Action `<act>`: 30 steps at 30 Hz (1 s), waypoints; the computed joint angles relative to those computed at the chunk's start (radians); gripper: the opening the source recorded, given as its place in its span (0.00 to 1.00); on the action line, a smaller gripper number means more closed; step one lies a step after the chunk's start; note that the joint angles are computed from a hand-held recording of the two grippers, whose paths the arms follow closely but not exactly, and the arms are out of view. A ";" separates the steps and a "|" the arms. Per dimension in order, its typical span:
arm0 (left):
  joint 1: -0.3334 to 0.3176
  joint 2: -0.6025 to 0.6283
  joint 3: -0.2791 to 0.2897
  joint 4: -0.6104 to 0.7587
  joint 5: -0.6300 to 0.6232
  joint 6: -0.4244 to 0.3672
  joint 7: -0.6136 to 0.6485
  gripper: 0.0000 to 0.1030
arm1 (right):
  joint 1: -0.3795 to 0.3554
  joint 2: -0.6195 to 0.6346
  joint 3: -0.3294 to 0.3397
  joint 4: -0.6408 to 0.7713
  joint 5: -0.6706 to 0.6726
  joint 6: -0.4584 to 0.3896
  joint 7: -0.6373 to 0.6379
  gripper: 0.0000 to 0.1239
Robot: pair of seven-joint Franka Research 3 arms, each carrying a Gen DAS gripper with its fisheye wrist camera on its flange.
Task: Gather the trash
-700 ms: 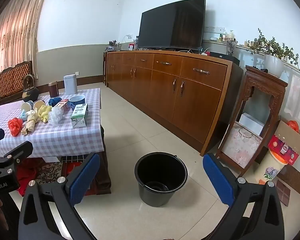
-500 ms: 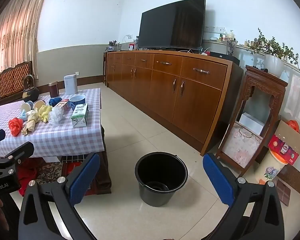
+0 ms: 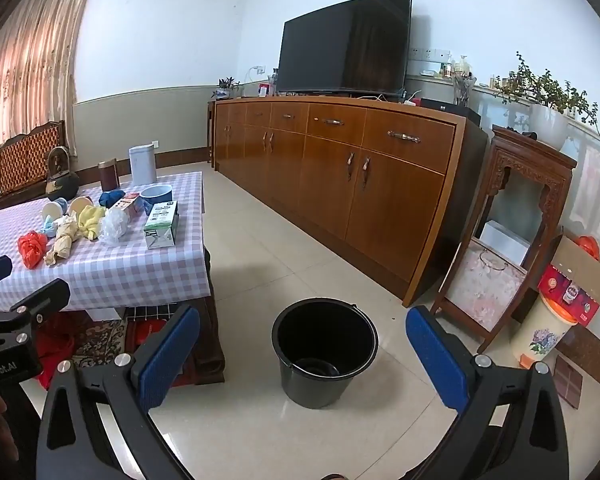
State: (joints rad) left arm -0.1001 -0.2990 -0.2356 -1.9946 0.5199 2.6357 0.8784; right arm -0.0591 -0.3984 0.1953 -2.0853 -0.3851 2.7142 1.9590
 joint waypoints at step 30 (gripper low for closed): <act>-0.004 -0.005 0.001 -0.008 -0.009 -0.006 0.006 1.00 | 0.000 -0.001 -0.001 -0.004 0.006 0.005 -0.001 0.83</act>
State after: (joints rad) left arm -0.1044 -0.3041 -0.2347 -2.0029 0.5113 2.6301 0.8842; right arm -0.0587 -0.3996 0.1946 -2.0891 -0.3794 2.7192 1.9583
